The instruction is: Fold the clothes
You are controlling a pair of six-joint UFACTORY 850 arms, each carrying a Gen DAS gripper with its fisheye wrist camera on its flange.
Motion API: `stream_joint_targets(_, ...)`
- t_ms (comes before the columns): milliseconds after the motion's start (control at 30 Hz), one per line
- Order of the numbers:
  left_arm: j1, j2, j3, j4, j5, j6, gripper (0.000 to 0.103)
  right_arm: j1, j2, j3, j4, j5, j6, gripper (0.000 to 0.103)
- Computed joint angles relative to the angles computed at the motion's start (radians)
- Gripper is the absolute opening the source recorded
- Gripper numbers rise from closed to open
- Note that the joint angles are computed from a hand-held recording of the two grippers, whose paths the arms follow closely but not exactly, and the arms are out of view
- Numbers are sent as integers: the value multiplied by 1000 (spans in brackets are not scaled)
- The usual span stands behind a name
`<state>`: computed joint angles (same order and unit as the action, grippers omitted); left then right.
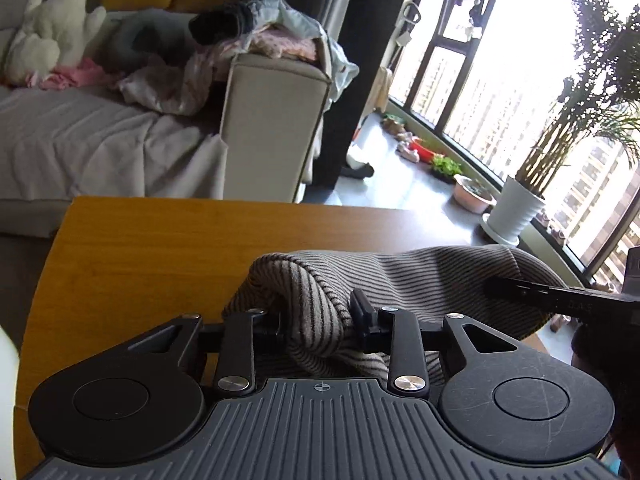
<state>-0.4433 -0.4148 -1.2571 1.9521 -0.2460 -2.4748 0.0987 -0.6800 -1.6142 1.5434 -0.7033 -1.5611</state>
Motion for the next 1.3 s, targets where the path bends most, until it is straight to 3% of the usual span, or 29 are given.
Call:
stream_joint_targets(100, -31, 58, 89, 130, -6, -175, 33, -35, 30, 68, -36, -61, 24, 26)
stream_joint_targets(200, -53, 74, 161, 274, 22, -360, 33, -52, 39, 121, -103, -51, 62, 28)
stream_joint_targets(367, -79, 43, 194, 56, 21, -186, 43, -83, 54, 187, -28, -69, 115, 34)
stream_joint_targets(433, -85, 65, 211, 76, -8, -213, 45, -90, 118, 258, 50, -17, -4, 49)
stream_joint_targets(500, -106, 93, 226, 43, -66, -153, 51, -91, 191, 345, 100, 49, -177, 55)
stream_joint_targets(567, -134, 117, 237, 9, -136, -73, 67, -92, 263, 426, 164, 110, -359, 58)
stream_joint_targets(667, -183, 136, 244, 39, -221, -20, 80, -70, 339, 523, 198, 211, -580, 60)
stream_joint_targets(800, -224, 102, 216, 173, -219, -44, 93, -25, 370, 593, 339, 281, -828, 60)
stream_joint_targets(867, -240, 62, 180, 176, -190, 11, 94, 8, 347, 590, 514, 308, -992, 59)
stream_joint_targets(933, -254, 19, 144, 145, -162, 92, 94, 36, 331, 568, 704, 335, -1191, 28)
stream_joint_targets(1067, -289, -62, 68, 13, -179, 348, 95, 36, 335, 516, 826, 279, -1276, 24)
stream_joint_targets(1167, -306, -120, 14, -111, -279, 527, 95, 36, 348, 511, 984, 259, -1469, 24)
stream_joint_targets(1233, -298, -146, -14, -180, -336, 578, 96, 33, 349, 509, 1063, 257, -1557, 24)
stream_joint_targets(1300, -275, -146, -20, -212, -346, 564, 96, 27, 342, 507, 1047, 275, -1521, 25)
